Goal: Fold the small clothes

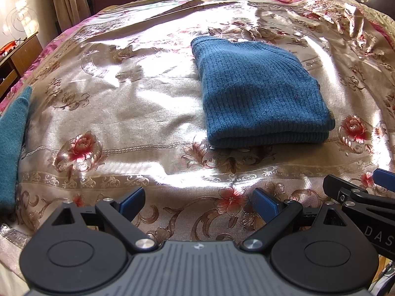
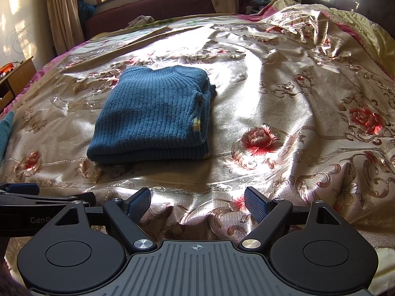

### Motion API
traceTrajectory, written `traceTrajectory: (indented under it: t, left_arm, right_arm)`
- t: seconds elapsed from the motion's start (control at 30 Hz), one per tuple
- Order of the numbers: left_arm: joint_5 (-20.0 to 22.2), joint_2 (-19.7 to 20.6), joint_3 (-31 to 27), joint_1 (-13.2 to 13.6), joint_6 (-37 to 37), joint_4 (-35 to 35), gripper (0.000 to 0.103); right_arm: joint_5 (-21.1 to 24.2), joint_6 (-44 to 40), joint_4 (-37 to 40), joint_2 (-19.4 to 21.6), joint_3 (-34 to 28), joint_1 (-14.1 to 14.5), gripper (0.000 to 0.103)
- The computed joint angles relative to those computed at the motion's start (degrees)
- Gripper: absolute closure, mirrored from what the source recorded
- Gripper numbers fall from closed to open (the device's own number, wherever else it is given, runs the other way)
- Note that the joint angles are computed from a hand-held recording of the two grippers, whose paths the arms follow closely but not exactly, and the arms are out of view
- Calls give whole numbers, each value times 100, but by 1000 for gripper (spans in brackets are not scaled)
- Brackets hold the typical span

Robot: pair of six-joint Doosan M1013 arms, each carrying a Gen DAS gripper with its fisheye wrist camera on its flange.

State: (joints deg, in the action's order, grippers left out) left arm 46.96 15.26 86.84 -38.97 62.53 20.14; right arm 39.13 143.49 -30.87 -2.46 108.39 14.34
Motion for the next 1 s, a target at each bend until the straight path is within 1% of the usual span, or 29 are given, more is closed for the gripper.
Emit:
traceTrajectory:
  t: [1.0]
  left_arm:
    - [-27,-17,35,-25,-71,104,6]
  right_arm:
    - [-19,18,8,-4,8,-6,18]
